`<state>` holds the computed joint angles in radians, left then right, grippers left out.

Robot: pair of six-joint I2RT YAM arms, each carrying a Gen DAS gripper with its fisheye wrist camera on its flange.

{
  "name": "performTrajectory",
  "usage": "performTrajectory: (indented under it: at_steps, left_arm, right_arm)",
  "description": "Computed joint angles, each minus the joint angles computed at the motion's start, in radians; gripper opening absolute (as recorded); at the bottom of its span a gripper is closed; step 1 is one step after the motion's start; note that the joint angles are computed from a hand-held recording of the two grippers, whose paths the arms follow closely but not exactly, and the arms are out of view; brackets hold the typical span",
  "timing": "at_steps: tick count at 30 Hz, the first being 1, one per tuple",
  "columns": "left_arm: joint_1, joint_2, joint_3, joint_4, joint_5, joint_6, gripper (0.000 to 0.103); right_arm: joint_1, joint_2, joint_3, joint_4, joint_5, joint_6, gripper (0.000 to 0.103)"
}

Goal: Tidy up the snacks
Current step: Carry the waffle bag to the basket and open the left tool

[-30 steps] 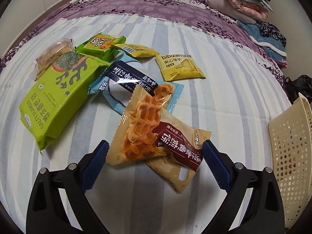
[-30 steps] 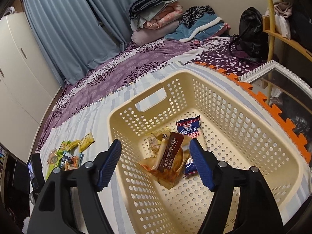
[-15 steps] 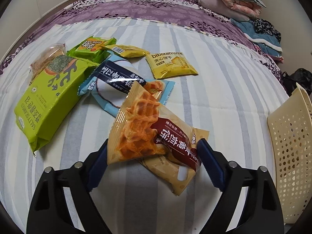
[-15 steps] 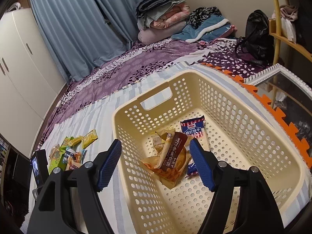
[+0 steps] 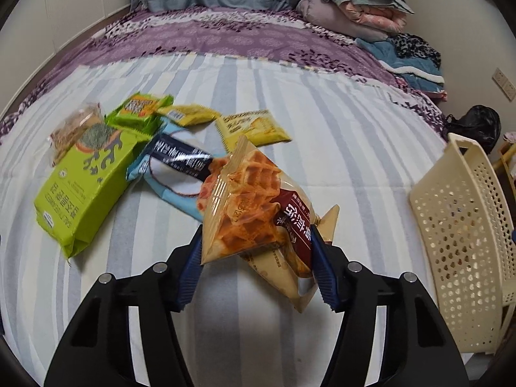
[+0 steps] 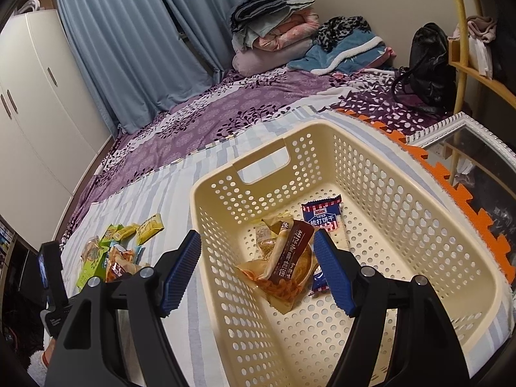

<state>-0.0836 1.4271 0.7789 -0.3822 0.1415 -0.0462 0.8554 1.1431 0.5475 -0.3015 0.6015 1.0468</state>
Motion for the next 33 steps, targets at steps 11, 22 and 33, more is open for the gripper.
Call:
performTrajectory:
  at_steps: [11,22,33]
  left_arm:
    - [-0.226,-0.134,0.156,-0.139,-0.006,-0.061,0.062]
    - [-0.549,0.004,0.328,-0.134,-0.084,-0.092,0.062]
    - [-0.661,0.09,0.397,-0.135,-0.084,-0.119,0.083]
  right_arm:
    - [0.011,-0.023,0.011,-0.07,0.031,0.017,0.072]
    - [0.025,-0.157,-0.015,-0.308,0.129,0.12,0.072]
    - [0.001,-0.284,-0.069,-0.407,0.142,0.169,0.072]
